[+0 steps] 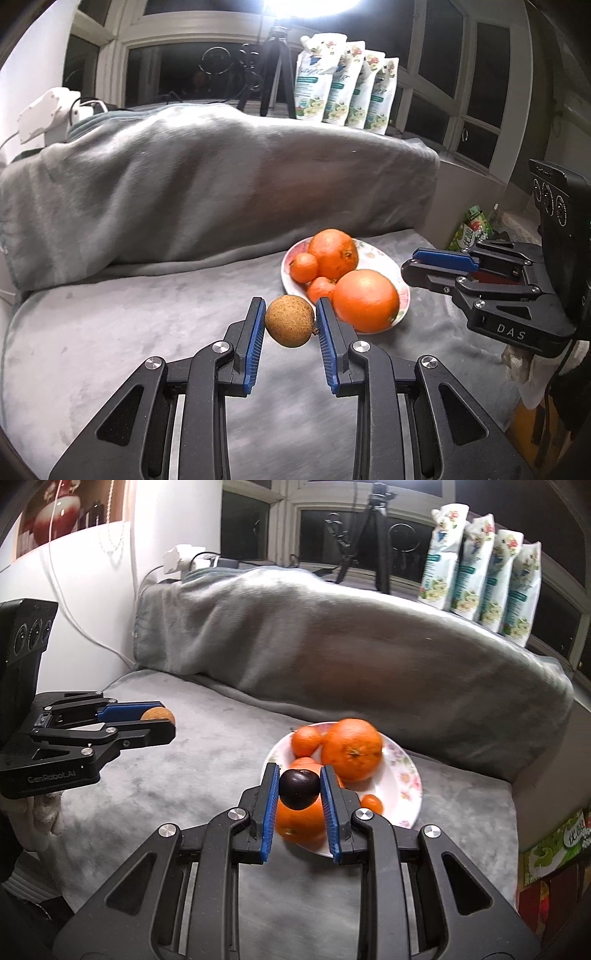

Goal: Organize fruits
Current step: 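Carry the kiwi with the left tool while the right tool carries the plum to the plate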

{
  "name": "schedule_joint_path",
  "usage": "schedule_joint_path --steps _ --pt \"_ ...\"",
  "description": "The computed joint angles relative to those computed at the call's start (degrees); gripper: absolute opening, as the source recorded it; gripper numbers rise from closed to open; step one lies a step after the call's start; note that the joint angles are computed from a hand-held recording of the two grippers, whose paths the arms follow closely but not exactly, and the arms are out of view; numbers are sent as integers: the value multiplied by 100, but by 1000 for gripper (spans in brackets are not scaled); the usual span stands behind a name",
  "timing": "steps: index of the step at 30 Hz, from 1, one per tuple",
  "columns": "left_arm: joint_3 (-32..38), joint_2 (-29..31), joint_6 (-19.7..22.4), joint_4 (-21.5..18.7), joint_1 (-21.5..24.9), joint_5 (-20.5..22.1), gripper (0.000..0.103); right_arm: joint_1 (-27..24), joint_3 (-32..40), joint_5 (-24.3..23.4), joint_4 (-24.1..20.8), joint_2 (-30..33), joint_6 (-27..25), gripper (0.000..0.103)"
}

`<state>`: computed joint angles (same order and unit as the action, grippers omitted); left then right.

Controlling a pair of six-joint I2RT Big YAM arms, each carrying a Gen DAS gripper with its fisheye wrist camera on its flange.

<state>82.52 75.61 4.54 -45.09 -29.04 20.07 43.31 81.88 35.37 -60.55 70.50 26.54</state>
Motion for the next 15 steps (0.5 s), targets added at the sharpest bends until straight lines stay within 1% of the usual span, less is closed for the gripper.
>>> schedule_joint_path --steps 9,15 --pt "181 151 -35 26 -270 -110 26 -261 -345 15 84 -452 139 24" --pt "361 299 -69 -26 -466 -189 26 -578 -555 -212 254 -706 101 24"
